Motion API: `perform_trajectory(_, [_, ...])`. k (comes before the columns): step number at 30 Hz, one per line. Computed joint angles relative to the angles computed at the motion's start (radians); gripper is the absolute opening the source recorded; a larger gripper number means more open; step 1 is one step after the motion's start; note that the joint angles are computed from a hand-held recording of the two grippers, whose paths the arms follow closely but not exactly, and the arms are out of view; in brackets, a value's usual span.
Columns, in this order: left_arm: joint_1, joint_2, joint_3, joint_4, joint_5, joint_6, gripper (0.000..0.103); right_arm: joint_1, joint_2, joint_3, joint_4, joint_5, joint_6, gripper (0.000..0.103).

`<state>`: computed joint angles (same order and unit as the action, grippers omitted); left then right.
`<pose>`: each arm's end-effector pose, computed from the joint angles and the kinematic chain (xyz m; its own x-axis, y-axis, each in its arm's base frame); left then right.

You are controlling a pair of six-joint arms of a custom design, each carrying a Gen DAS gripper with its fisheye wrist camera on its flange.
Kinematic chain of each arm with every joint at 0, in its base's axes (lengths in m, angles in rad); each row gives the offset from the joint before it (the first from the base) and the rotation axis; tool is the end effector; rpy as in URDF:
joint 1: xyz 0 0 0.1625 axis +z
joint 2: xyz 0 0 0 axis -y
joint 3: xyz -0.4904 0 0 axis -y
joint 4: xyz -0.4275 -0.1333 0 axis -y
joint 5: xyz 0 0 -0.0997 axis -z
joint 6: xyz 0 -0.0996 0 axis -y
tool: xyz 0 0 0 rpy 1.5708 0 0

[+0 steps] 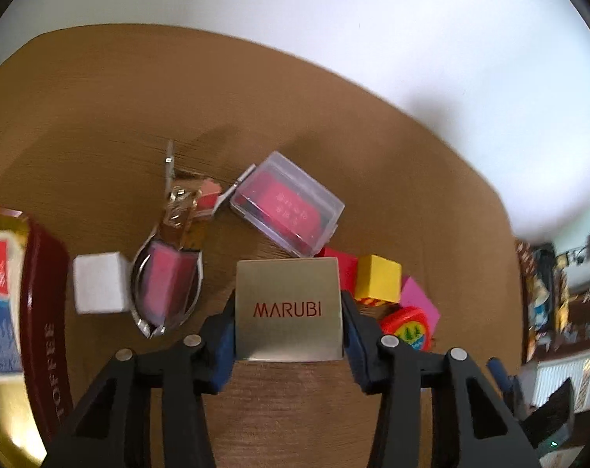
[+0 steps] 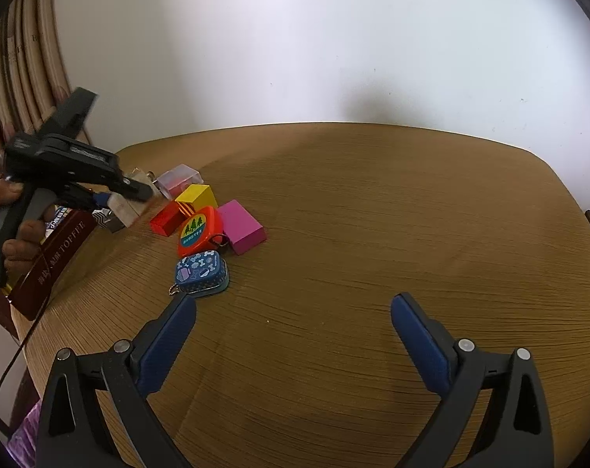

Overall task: Organize rigid objects
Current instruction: 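Grasp the MARUBI cream box with the left gripper, then carry the MARUBI box into the tin while the right grasps the blue tin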

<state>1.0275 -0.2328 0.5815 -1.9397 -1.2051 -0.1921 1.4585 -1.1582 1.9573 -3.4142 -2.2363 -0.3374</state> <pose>-0.3623 -0.9266 0.0386 -0.8870 0.3044 -0.3471 0.3540 0.9311 -0.0881 0.0027 -0.6168 0.3522 -0.6998 0.4184 0.5790 -0.1858 0.6760 -0.7131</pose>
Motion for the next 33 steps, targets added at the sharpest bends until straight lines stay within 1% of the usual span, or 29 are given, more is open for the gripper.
perform_trajectory(4, [0.006,-0.093,0.16,-0.112,-0.013,-0.009,0.047,0.002,0.0,-0.001,0.007,-0.004,0.004,0.1])
perform_trajectory(7, [0.006,-0.172,0.297,-0.172,-0.023,-0.019,0.047,0.004,-0.001,0.005,-0.005,0.009,-0.013,0.1])
perform_trajectory(11, [0.0,-0.252,0.443,-0.237,-0.025,-0.031,0.047,0.019,0.0,-0.011,0.08,0.049,-0.047,0.1])
perform_trajectory(14, [-0.008,-0.301,0.525,-0.272,-0.012,-0.034,0.047,0.03,0.015,-0.048,0.167,0.099,-0.049,0.099])
perform_trajectory(15, [-0.007,-0.313,0.543,-0.275,-0.016,-0.04,0.047,0.034,0.028,-0.067,0.192,0.09,-0.049,0.093])
perform_trajectory(16, [-0.011,-0.316,0.556,-0.279,-0.024,-0.053,0.047,0.035,0.039,-0.085,0.223,0.085,-0.045,0.082])
perform_trajectory(17, [-0.008,-0.325,0.566,-0.277,-0.037,-0.063,0.047,0.031,0.049,-0.108,0.269,0.094,-0.03,0.077])
perform_trajectory(18, [-0.006,-0.337,0.585,-0.282,-0.042,-0.064,0.047,0.029,0.056,-0.122,0.287,0.094,-0.023,0.072])
perform_trajectory(20, [-0.007,-0.351,0.6,-0.284,-0.043,-0.053,0.047,0.025,0.077,-0.152,0.314,0.071,-0.017,0.072])
perform_trajectory(22, [-0.011,-0.358,0.612,-0.295,-0.046,-0.051,0.047,0.018,0.084,-0.171,0.348,0.069,-0.007,0.072])
perform_trajectory(24, [-0.014,-0.364,0.616,-0.296,-0.054,-0.047,0.047,0.017,0.095,-0.185,0.358,0.051,-0.021,0.072])
perform_trajectory(25, [-0.016,-0.368,0.619,-0.302,-0.052,-0.048,0.047,0.016,0.098,-0.19,0.364,0.049,-0.024,0.062])
perform_trajectory(27, [-0.019,-0.377,0.625,-0.31,-0.055,-0.046,0.047,0.015,0.104,-0.204,0.404,0.034,-0.023,0.04])
perform_trajectory(28, [-0.02,-0.382,0.629,-0.313,-0.056,-0.046,0.047,0.015,0.105,-0.207,0.426,0.022,-0.018,0.04])
perform_trajectory(29, [-0.02,-0.389,0.635,-0.321,-0.056,-0.051,0.047,0.015,0.106,-0.203,0.407,0.025,-0.034,0.04])
perform_trajectory(33, [-0.022,-0.44,0.67,-0.35,-0.041,-0.069,0.047,0.011,0.098,-0.191,0.393,0.038,-0.047,0.039])
